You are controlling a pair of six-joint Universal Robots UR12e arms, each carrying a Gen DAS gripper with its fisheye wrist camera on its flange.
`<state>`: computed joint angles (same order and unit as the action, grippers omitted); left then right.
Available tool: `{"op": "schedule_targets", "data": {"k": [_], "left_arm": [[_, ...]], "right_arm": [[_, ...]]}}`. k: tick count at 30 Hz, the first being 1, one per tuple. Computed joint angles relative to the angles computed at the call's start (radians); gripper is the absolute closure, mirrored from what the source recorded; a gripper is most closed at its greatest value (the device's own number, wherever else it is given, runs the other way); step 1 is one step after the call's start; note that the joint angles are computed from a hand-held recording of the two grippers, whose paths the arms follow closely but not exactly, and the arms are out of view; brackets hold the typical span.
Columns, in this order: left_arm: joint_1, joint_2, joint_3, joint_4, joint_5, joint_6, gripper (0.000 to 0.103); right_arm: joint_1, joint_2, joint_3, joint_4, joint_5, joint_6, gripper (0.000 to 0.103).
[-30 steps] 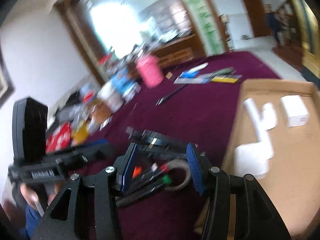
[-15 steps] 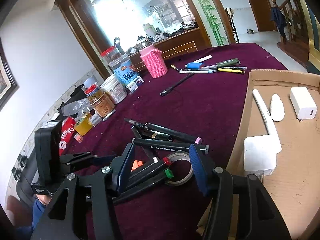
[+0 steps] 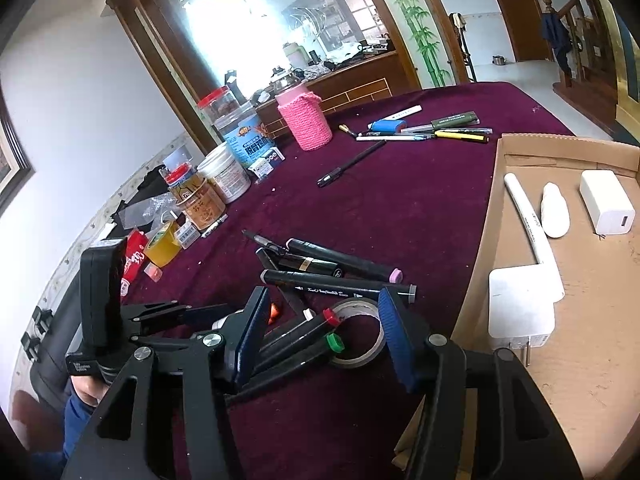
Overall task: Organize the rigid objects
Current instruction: 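Grasp the orange-capped dropper bottle with the left tool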
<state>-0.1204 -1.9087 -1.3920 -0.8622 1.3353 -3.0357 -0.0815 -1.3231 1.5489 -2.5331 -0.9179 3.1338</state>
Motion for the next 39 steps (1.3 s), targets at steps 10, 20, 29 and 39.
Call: {"op": "schedule_targets", "data": {"k": [10,20,29,39], "left_arm": [[-0.030,-0.016,0.001,0.064,0.169,-0.062,0.078],[0.000,-0.009,-0.004,0.052,0.139,-0.168,0.078],[0.011,-0.005,-0.005,0.042,0.120,-0.197,0.078],[0.008,-0.006,-0.003,0.038,0.130,-0.191,0.078]], "right_arm": [[0.011,0.003,-0.011,0.042,-0.048,-0.020,0.053],[0.102,-0.025,-0.079,0.291,-0.362,-0.363,0.053],[0.209,0.036,-0.122,0.286,-0.678,-0.460,0.053],[0.175,0.074,-0.171,0.314,-0.601,-0.330,0.049]]}}
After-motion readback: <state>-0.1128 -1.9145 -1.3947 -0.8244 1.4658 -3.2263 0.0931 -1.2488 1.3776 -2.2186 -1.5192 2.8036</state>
